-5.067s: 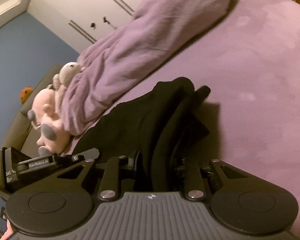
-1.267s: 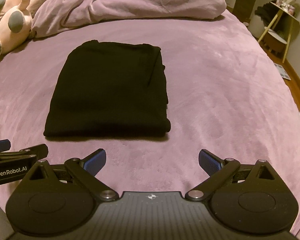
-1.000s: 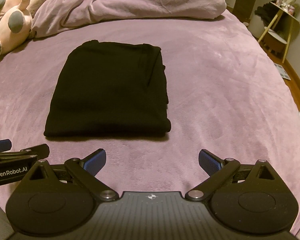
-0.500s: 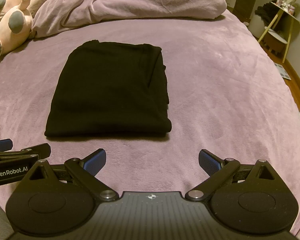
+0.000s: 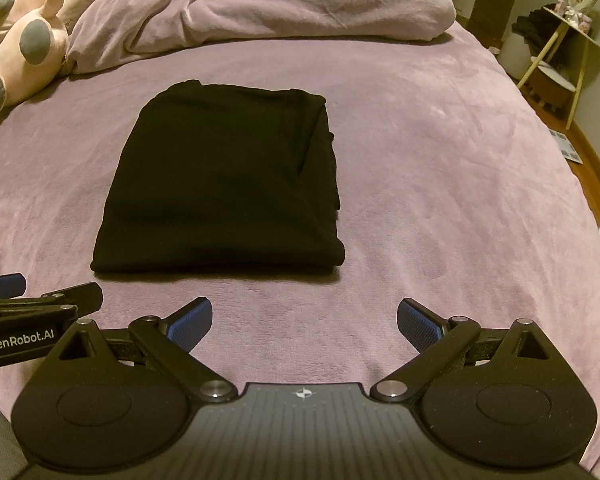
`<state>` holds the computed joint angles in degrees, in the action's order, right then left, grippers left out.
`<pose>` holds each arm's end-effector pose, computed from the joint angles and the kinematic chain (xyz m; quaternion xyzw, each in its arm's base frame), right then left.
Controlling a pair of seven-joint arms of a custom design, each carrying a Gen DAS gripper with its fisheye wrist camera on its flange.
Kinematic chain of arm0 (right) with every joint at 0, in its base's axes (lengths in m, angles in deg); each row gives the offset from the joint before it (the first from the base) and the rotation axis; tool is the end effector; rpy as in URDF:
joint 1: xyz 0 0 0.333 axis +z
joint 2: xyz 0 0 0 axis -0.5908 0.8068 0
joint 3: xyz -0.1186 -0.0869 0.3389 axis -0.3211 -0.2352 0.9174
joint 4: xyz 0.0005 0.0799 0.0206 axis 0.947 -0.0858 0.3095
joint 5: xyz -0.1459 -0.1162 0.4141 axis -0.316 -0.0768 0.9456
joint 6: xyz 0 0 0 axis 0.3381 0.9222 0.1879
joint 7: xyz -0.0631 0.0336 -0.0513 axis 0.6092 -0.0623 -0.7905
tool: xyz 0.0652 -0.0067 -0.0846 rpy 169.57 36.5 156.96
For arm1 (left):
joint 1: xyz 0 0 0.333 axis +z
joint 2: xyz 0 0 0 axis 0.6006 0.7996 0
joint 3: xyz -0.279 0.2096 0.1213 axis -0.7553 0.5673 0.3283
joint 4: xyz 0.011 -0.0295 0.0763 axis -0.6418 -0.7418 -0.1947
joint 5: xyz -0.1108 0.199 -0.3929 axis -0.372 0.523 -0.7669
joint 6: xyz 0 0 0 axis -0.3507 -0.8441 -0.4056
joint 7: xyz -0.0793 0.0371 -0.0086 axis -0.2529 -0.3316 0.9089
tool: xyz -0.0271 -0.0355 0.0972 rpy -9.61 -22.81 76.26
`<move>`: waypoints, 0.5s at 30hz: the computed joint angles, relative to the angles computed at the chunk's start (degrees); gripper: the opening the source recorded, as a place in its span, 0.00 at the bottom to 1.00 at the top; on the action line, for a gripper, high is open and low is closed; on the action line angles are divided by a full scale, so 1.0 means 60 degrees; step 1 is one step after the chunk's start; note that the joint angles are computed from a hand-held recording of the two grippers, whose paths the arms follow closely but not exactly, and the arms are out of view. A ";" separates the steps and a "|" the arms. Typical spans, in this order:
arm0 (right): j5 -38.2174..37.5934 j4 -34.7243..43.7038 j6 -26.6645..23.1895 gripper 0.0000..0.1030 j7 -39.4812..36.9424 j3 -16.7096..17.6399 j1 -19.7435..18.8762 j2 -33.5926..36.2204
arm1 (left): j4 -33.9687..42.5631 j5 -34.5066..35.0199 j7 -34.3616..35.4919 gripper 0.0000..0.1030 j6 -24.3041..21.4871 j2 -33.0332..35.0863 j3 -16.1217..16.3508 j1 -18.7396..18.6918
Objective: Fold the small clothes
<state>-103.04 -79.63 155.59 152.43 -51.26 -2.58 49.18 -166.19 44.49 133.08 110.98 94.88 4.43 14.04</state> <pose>0.6676 0.4327 0.4509 -0.6373 0.7198 -0.2140 0.1731 0.6804 -0.3913 0.4449 -0.6349 0.7161 -0.2388 0.1643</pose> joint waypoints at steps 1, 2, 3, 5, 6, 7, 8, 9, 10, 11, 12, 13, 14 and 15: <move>-0.0005 0.0006 -0.0011 0.96 -0.0008 -0.0001 0.0003 0.0000 | -0.0004 -0.0009 0.0008 0.92 0.0011 -0.0003 -0.0004 0.0006; -0.0011 0.0003 -0.0009 0.96 -0.0004 -0.0003 0.0007 -0.0004 | -0.0001 -0.0008 0.0006 0.92 0.0010 -0.0005 -0.0001 0.0005; -0.0010 -0.0001 0.0000 0.96 0.0000 -0.0002 0.0006 -0.0008 | 0.0005 -0.0010 0.0010 0.92 0.0005 -0.0006 0.0000 0.0006; 0.0003 -0.0005 0.0004 0.96 0.0008 0.0001 0.0002 -0.0014 | -0.0001 -0.0014 0.0011 0.92 0.0007 -0.0005 -0.0002 0.0005; 0.0004 0.0001 -0.0003 0.96 0.0002 0.0003 0.0003 -0.0011 | -0.0006 -0.0021 0.0011 0.92 0.0018 -0.0006 -0.0005 0.0008; 0.0010 0.0005 -0.0009 0.96 -0.0014 0.0006 -0.0001 -0.0012 | -0.0014 -0.0036 0.0015 0.92 0.0030 -0.0014 -0.0011 0.0015; 0.0010 0.0005 -0.0009 0.96 -0.0014 0.0006 -0.0001 -0.0012 | -0.0014 -0.0046 0.0017 0.92 0.0026 -0.0019 -0.0013 0.0016; 0.0005 0.0011 -0.0018 0.96 -0.0005 0.0002 0.0005 -0.0010 | -0.0017 -0.0037 0.0011 0.92 0.0035 -0.0019 -0.0007 0.0012; 0.0004 0.0000 0.0000 0.96 -0.0004 0.0003 0.0002 -0.0015 | -0.0013 -0.0044 0.0016 0.92 0.0033 -0.0019 -0.0011 0.0013; -0.0002 -0.0007 0.0012 0.96 0.0004 0.0000 0.0002 -0.0020 | -0.0003 -0.0054 0.0025 0.92 0.0020 -0.0016 -0.0017 0.0014; 0.0003 -0.0011 0.0018 0.96 -0.0009 0.0003 -0.0005 -0.0021 | 0.0005 -0.0052 0.0043 0.92 0.0021 -0.0015 -0.0021 0.0013; 0.0008 -0.0006 0.0011 0.96 -0.0018 0.0005 -0.0007 -0.0020 | 0.0004 -0.0044 0.0044 0.92 0.0024 -0.0016 -0.0016 0.0008; 0.0001 -0.0003 0.0001 0.96 -0.0007 0.0001 0.0000 -0.0020 | 0.0012 -0.0037 0.0042 0.92 0.0013 -0.0015 -0.0012 0.0001; -0.0013 -0.0008 0.0007 0.96 0.0007 -0.0005 0.0005 -0.0023 | 0.0015 -0.0046 0.0054 0.92 0.0015 -0.0014 -0.0019 0.0005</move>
